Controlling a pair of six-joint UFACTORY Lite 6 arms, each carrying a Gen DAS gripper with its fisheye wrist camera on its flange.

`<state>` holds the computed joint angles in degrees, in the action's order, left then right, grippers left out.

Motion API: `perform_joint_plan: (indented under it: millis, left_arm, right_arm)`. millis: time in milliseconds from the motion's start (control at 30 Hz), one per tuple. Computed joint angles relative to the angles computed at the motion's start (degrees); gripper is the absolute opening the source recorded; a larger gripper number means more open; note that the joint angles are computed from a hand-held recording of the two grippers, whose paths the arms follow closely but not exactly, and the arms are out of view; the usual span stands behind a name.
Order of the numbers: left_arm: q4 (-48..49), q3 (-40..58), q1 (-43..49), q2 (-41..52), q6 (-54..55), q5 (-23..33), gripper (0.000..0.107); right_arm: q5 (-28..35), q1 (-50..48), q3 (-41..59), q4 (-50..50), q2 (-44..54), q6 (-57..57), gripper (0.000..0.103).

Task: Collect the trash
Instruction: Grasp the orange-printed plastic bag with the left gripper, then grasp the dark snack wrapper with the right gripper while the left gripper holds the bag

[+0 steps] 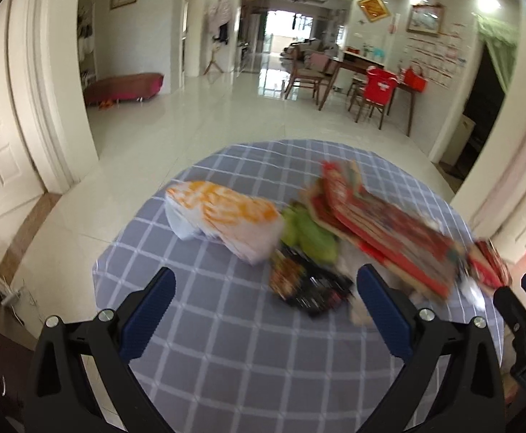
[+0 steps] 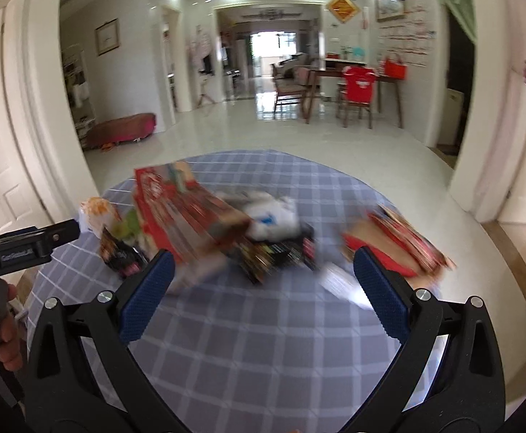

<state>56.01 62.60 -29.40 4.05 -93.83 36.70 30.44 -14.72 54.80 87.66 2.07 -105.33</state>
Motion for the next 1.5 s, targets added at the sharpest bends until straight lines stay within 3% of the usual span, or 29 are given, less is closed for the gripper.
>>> perform_joint_plan:
  millis: [133,300,500,567,600,633,733,767,900,1067,1300,1500]
  left_arm:
    - [-4.14,4.29,7.27,4.33,7.36,-4.37,0.099]
    - [-9.91,11.2,13.44,11.99,15.92,-8.23,0.099]
    - [-19.78,19.6,18.02,20.07,27.14,-10.81,0.098]
    - [-19.47,21.12,18.57,22.3,27.69,-10.79,0.092]
    - [-20.51,21.84,18.91,23.26,28.88,-10.9,0.075]
    - [-23.95,22.18,19.88,24.16,31.97,-11.83,0.065]
    - [-26.47,18.76,21.4,22.55,33.68,-16.48,0.058]
    - [-26.2,17.1,21.77,21.48,33.41,-18.17,0.041]
    - [-26.39,10.51,23.25,16.54,33.49,-23.04,0.031]
    - [-13.17,-0.27,22.18,5.8,20.73,-24.72,0.029]
    - [-1.9,-14.78,18.57,-10.5,8.0,-21.02,0.029]
    - [-1.9,-22.15,16.93,-18.74,7.48,-18.63,0.029]
  right_arm:
    - [-6.7,9.93,9.8,-3.01,7.41,5.26,0.097]
    - [-12.44,18.67,24.95,-22.68,19.14,25.51,0.097]
    - [-7.67,23.8,43.54,-50.24,32.6,53.15,0.097]
    - [-5.28,25.12,50.19,-56.66,37.15,59.81,0.097]
    - [-4.29,25.61,52.6,-59.2,38.72,62.46,0.097]
    - [-4.01,26.13,53.83,-60.57,39.64,63.88,0.097]
    - [-5.23,27.51,53.19,-61.69,39.66,65.17,0.097]
    - [-5.45,27.87,52.3,-61.04,39.27,64.48,0.097]
    - [-8.52,30.24,48.12,-63.89,37.02,66.87,0.097]
    - [-12.78,32.26,37.21,-60.38,29.17,62.7,0.097]
    - [-19.09,36.74,22.2,-59.46,18.43,59.92,0.097]
    - [-19.95,38.84,17.3,-56.88,16.51,57.38,0.097]
